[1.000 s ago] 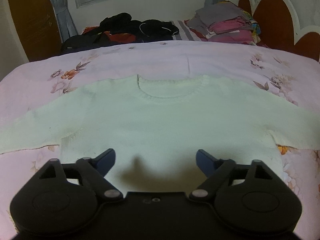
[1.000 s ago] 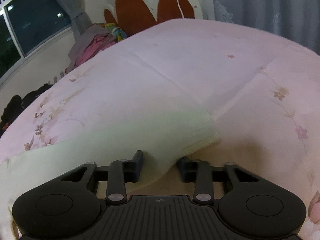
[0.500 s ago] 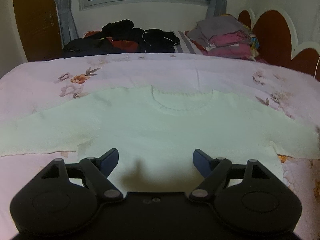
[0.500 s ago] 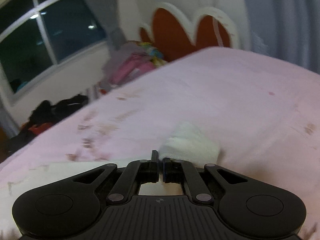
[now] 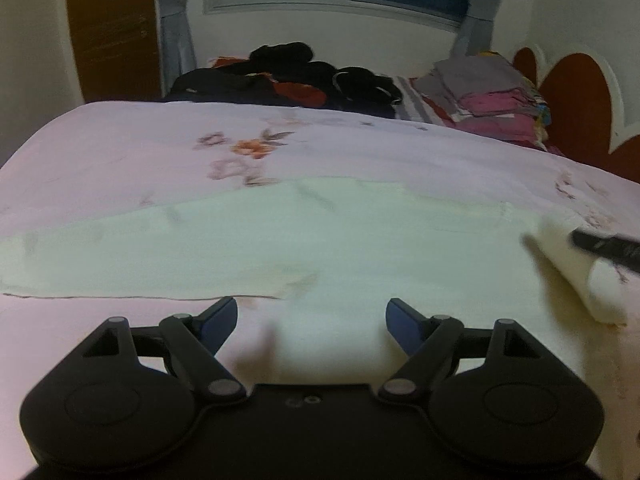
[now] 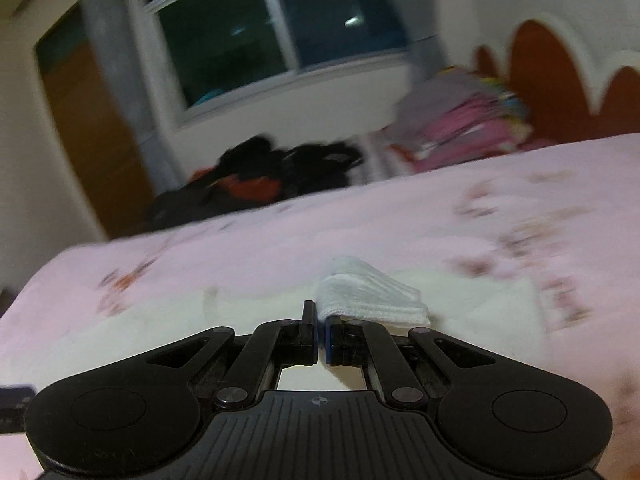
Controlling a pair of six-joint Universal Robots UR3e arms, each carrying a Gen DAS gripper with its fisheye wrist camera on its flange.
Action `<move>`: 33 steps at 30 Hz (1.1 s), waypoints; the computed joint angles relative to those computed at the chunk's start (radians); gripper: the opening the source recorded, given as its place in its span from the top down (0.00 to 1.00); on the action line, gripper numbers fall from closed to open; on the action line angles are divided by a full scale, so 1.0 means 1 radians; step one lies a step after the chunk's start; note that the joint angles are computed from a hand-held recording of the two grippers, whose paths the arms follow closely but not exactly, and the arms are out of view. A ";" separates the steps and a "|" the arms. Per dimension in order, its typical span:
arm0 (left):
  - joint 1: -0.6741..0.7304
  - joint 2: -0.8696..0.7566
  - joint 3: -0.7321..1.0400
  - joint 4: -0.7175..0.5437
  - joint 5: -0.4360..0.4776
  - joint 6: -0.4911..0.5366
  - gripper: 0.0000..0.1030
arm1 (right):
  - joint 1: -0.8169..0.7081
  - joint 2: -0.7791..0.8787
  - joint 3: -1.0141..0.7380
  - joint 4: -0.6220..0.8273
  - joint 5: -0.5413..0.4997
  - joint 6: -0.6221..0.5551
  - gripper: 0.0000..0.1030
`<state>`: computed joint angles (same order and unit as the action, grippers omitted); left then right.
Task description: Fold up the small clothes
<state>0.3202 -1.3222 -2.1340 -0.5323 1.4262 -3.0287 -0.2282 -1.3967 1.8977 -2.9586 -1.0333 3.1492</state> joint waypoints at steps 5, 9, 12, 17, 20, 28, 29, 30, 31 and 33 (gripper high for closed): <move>0.101 0.017 -0.015 -0.024 -0.067 0.067 0.22 | 0.186 0.128 -0.085 0.007 -0.075 0.055 0.97; 0.123 0.002 -0.009 -0.028 -0.106 0.090 0.22 | 0.265 0.166 -0.136 0.060 -0.109 0.028 0.97; 0.118 -0.013 -0.005 -0.027 -0.140 0.102 0.19 | 0.259 0.147 -0.127 0.088 -0.050 0.011 0.53; 0.060 -0.062 0.008 -0.015 -0.169 0.105 0.19 | 0.198 0.030 0.011 -0.011 -0.046 -0.031 0.22; 0.010 -0.128 0.032 -0.014 -0.199 0.092 0.19 | 0.146 -0.041 0.098 -0.024 -0.135 -0.059 0.22; -0.131 -0.390 0.141 0.108 -0.137 0.006 0.49 | -0.059 -0.230 0.310 0.029 -0.157 -0.139 0.30; -0.138 -0.405 0.145 0.116 -0.132 -0.003 0.50 | -0.086 -0.252 0.316 0.059 -0.148 -0.156 0.43; -0.146 -0.416 0.141 0.141 -0.128 -0.015 0.50 | -0.094 -0.258 0.321 0.070 -0.158 -0.158 0.48; -0.152 -0.425 0.139 0.159 -0.125 -0.024 0.51 | -0.128 -0.286 0.342 0.094 -0.146 -0.178 0.49; -0.161 -0.431 0.147 0.161 -0.117 -0.034 0.56 | -0.170 -0.315 0.366 0.120 -0.140 -0.197 0.49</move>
<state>0.1590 -1.7531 -1.9873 -0.3713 1.3091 -3.0622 -0.3982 -1.7120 2.2634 -2.8385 -1.1737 2.9518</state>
